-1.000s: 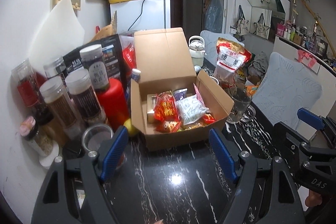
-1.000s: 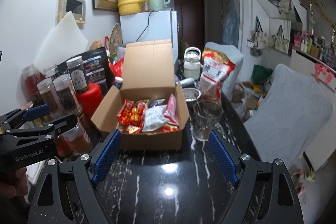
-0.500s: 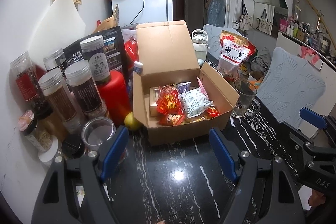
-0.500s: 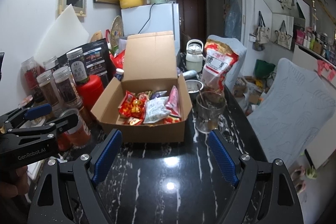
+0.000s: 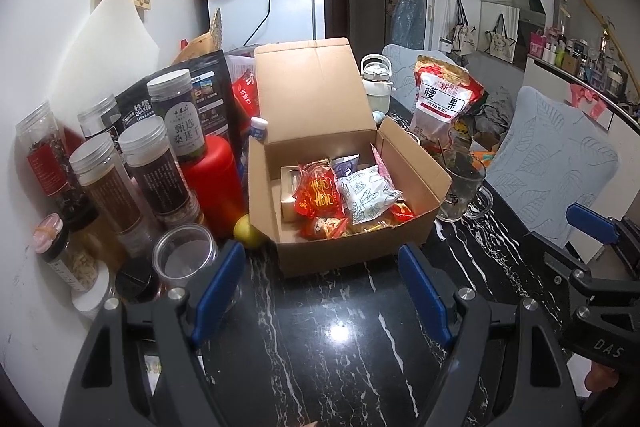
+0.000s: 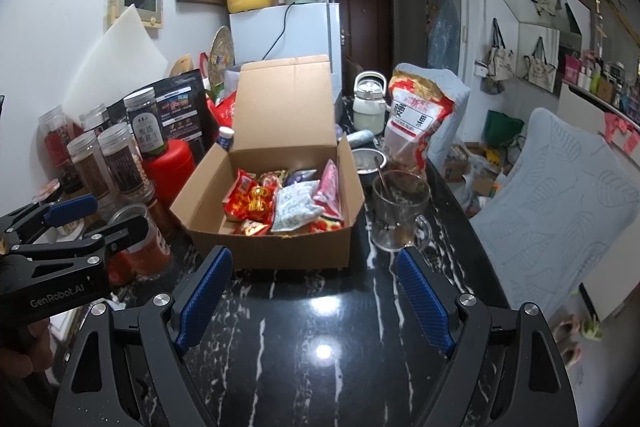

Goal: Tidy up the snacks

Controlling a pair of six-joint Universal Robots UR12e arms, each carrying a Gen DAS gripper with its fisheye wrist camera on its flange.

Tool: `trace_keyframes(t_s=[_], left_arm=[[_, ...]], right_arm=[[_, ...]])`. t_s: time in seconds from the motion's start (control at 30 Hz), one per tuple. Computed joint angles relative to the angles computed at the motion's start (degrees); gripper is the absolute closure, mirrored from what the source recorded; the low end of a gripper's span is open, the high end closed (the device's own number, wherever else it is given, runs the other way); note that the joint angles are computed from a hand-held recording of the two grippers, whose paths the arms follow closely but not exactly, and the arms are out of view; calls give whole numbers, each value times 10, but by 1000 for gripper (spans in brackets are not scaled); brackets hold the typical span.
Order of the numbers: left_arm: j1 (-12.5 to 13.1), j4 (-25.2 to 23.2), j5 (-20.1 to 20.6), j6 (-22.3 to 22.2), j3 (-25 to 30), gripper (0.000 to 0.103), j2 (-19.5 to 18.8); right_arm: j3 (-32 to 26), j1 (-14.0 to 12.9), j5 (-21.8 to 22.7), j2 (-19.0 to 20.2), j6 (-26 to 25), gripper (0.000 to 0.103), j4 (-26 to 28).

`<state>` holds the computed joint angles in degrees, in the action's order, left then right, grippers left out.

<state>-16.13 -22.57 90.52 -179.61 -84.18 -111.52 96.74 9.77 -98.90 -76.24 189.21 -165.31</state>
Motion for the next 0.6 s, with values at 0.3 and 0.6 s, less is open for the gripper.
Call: trace_keyframes(t_s=[0.3, 0.6], left_arm=[[-1, -6, -2, 0, 1, 24, 0], [-2, -14, -9, 2, 3, 24, -2]], right_arm=[[0, 0, -1, 1, 1, 18, 1], [4, -3, 10, 0, 7, 18, 4]])
